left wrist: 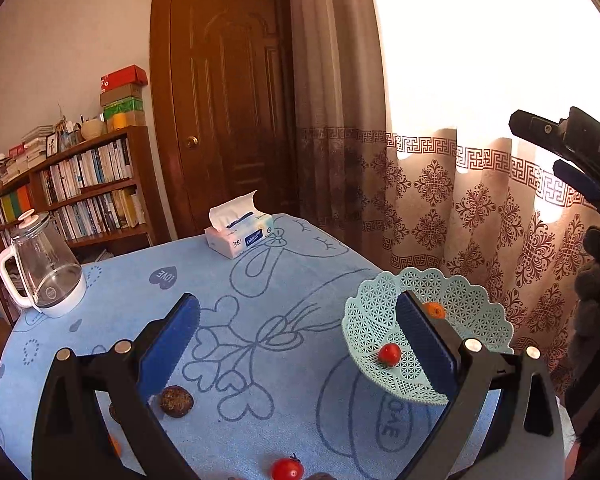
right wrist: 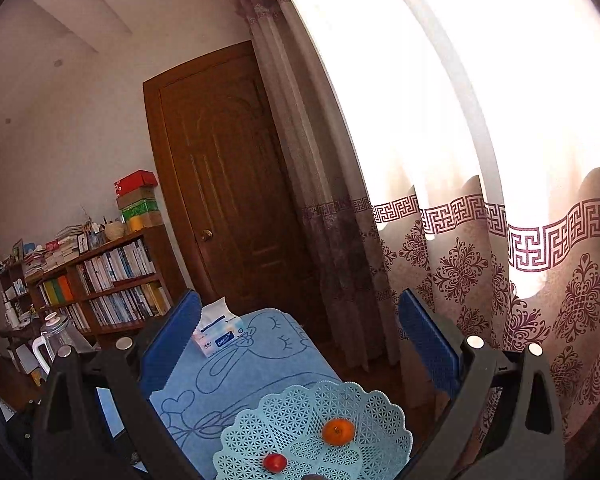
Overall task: Organize fruits
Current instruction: 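Withdraw both tools from the basket back over the remaining fruits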
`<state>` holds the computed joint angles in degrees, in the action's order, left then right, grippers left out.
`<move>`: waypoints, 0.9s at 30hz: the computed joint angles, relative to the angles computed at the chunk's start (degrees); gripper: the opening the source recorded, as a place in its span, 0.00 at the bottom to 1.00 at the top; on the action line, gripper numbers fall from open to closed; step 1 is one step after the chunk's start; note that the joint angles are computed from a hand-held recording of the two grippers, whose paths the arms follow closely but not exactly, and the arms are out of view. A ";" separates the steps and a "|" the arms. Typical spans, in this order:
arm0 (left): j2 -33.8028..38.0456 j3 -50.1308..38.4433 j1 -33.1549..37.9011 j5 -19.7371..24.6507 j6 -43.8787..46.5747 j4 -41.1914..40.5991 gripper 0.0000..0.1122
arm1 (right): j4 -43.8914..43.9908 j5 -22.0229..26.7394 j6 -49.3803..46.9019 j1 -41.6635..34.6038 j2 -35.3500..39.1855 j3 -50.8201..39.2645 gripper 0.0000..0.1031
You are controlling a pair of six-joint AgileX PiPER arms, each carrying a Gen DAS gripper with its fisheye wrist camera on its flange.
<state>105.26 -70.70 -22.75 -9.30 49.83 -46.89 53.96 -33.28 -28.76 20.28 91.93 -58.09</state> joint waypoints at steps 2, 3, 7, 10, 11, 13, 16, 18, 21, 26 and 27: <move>-0.39 0.96 -0.23 -2.24 2.30 -1.65 0.87 | -0.67 0.08 0.04 0.37 -0.11 0.05 0.97; -0.57 1.38 -0.26 -3.02 2.94 -2.06 0.87 | -1.10 0.45 0.11 0.47 -0.10 -0.03 0.97; -1.20 2.71 0.14 -4.54 4.70 -3.61 0.87 | -0.87 3.09 -0.77 0.63 0.68 -1.28 0.97; -1.55 3.73 0.64 -5.71 5.55 -4.15 0.87 | -0.29 4.83 -1.88 0.94 1.86 -2.45 0.97; -1.82 4.15 0.95 -5.87 5.09 -3.65 0.87 | -0.22 5.41 -2.37 1.08 2.35 -2.94 0.97; -2.47 4.97 1.77 -5.95 4.02 -2.91 0.87 | -0.29 6.66 -3.02 1.38 3.07 -3.65 0.97; -3.79 6.05 3.73 -5.14 3.07 -2.92 0.87 | -0.03 8.26 -4.45 2.16 4.11 -4.69 0.97; -4.72 6.74 5.27 -4.65 3.04 -3.52 0.87 | 1.38 9.19 -6.86 3.04 4.80 -5.63 0.97; -6.08 7.65 8.00 -3.54 3.00 -3.93 0.87 | 2.72 10.83 -9.66 3.87 5.76 -6.73 0.97; -7.93 8.37 13.17 -1.14 18.01 -17.81 0.87 | 1.32 16.23 -9.02 3.82 6.98 -8.43 0.97; -8.21 8.43 14.26 -0.92 21.35 -21.02 0.87 | -0.16 17.88 -7.37 3.58 7.25 -8.83 0.97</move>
<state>97.05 -62.27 -8.49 -10.22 71.18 -67.91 53.79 -15.41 -36.12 23.86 99.18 -66.92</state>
